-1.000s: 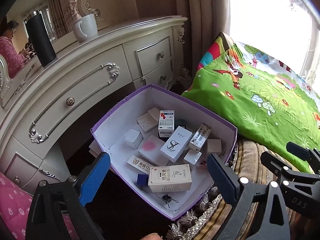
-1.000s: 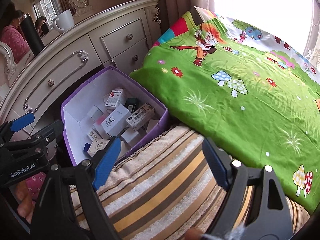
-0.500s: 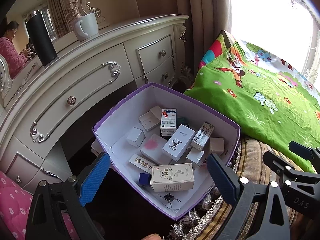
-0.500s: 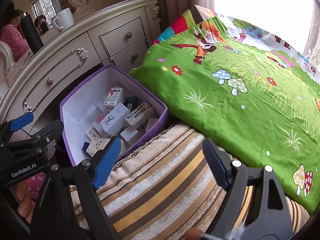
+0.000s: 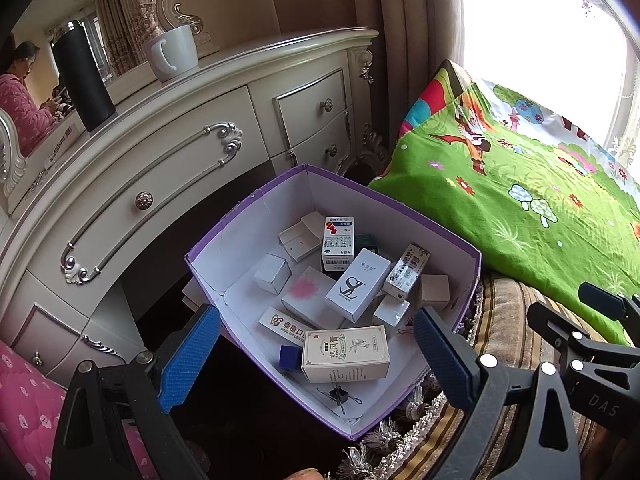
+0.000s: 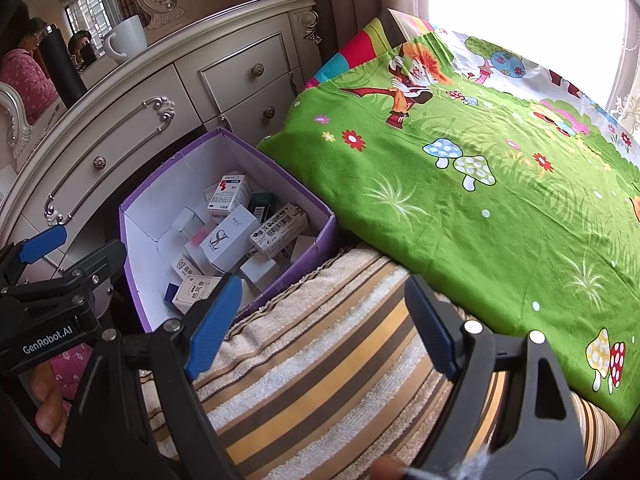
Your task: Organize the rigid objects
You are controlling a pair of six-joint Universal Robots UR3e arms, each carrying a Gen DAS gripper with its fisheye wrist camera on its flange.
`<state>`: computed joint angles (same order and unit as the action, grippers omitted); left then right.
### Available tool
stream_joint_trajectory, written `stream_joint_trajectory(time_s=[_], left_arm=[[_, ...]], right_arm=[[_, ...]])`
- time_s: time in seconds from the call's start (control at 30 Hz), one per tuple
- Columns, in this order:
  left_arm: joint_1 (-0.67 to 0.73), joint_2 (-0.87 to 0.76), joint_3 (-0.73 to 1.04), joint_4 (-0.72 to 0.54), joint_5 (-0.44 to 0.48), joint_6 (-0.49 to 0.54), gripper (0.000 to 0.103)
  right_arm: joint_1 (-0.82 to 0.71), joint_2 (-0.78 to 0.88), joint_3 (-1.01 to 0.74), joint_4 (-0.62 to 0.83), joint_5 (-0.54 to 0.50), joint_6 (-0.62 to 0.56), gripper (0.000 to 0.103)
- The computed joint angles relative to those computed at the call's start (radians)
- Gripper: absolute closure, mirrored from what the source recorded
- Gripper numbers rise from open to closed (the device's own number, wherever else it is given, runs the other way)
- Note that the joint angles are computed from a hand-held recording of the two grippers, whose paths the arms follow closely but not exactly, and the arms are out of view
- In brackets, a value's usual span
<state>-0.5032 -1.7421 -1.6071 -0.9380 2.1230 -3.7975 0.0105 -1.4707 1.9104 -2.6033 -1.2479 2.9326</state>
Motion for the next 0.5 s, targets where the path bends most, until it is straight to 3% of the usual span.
stream_joint_trajectory(time_s=[0.5], left_arm=[[0.002, -0.001, -0.001, -0.007, -0.002, -0.005, 0.005]], right_arm=[[0.0, 0.002, 0.002, -0.004, 0.0, 0.001, 0.018]])
